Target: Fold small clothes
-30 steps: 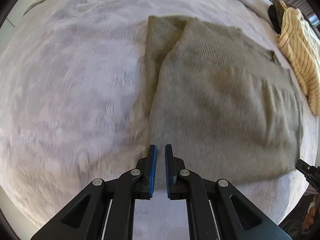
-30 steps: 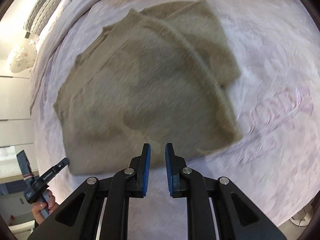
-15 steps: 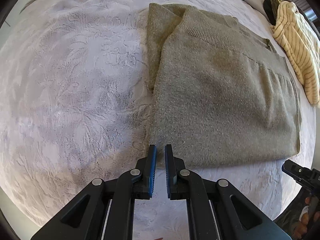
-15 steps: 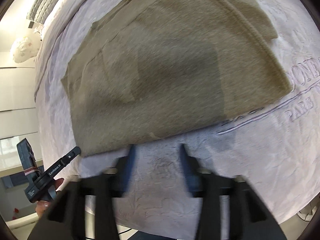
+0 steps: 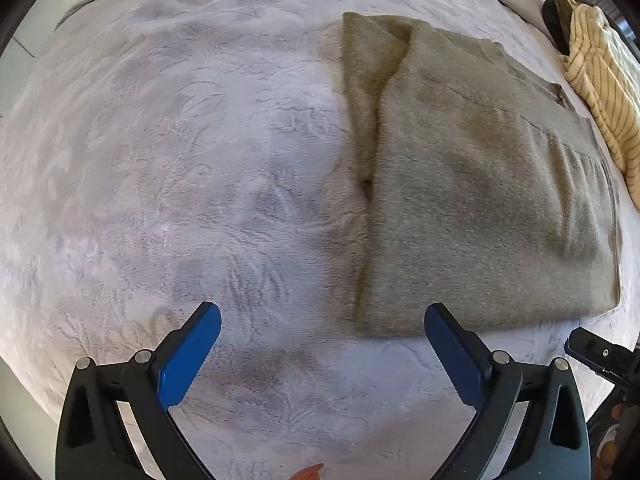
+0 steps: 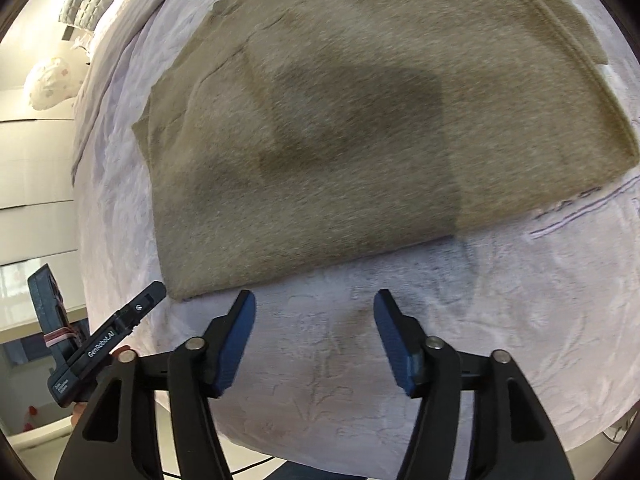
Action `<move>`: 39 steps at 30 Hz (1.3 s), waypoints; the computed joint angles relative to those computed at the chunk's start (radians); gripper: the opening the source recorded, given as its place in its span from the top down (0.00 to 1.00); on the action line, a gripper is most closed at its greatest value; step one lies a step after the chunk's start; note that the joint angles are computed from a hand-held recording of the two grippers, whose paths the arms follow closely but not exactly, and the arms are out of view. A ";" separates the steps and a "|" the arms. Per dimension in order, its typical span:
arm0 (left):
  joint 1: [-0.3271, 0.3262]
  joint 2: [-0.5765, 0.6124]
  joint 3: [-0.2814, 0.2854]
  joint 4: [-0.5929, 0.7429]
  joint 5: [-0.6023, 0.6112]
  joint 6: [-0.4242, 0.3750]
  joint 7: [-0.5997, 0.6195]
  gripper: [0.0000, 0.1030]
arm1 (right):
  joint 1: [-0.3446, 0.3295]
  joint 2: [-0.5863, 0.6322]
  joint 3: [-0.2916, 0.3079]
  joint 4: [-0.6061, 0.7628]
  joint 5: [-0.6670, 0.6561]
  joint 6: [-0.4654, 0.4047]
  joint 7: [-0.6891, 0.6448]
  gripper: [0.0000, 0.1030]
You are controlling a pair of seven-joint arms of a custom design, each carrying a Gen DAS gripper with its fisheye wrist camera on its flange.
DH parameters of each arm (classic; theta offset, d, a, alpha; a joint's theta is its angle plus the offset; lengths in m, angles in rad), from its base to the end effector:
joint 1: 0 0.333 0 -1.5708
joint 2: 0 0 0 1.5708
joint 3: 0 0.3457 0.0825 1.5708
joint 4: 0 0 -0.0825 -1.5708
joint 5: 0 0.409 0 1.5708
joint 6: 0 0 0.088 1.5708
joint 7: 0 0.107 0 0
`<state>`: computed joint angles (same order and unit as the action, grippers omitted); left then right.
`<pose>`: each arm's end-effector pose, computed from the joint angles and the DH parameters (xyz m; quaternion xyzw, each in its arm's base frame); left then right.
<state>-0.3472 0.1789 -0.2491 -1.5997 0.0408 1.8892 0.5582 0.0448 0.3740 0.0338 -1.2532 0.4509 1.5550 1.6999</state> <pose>0.5531 -0.3566 0.5615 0.8354 -0.5465 0.0580 0.0032 0.6913 0.0971 0.5824 -0.6662 0.7087 0.2002 0.1176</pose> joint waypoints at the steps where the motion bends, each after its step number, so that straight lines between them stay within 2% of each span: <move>1: 0.005 -0.012 0.002 -0.019 -0.005 0.008 0.010 0.01 | 0.001 -0.002 0.002 -0.003 0.004 0.003 0.001 0.27; 3: 0.014 -0.036 0.004 -0.056 -0.011 0.018 0.030 0.01 | 0.003 -0.012 0.008 -0.020 0.025 0.028 -0.008 0.21; 4: 0.017 -0.040 0.004 -0.066 -0.013 0.021 0.037 0.01 | 0.003 -0.029 0.013 -0.047 0.047 0.067 -0.031 0.17; 7: 0.030 -0.059 0.006 -0.102 -0.030 0.035 0.060 0.01 | -0.002 -0.080 0.024 -0.127 0.142 0.173 -0.088 0.15; 10: 0.040 -0.072 0.006 -0.138 -0.051 0.060 0.084 0.01 | 0.000 -0.078 0.027 -0.133 0.200 0.171 -0.078 0.14; 18: 0.052 -0.070 0.011 -0.174 -0.041 0.063 0.102 0.01 | 0.021 -0.085 0.022 -0.158 0.186 0.165 -0.056 0.14; 22: 0.071 -0.087 0.016 -0.235 -0.098 0.135 0.127 0.01 | 0.038 -0.120 0.009 -0.208 0.136 0.215 -0.033 0.14; 25: 0.080 -0.104 0.018 -0.276 -0.120 0.190 0.134 0.01 | 0.037 -0.124 -0.001 -0.223 0.115 0.205 0.015 0.14; 27: 0.085 -0.110 0.019 -0.293 -0.129 0.211 0.144 0.01 | 0.030 -0.122 -0.004 -0.233 0.134 0.184 0.062 0.14; 31: 0.107 -0.119 0.031 -0.314 -0.143 0.248 0.195 0.01 | 0.020 -0.126 -0.001 -0.255 0.166 0.177 0.075 0.14; 39: 0.141 -0.148 0.044 -0.378 -0.194 0.328 0.246 0.01 | 0.014 -0.105 0.020 -0.296 0.316 0.231 0.064 0.14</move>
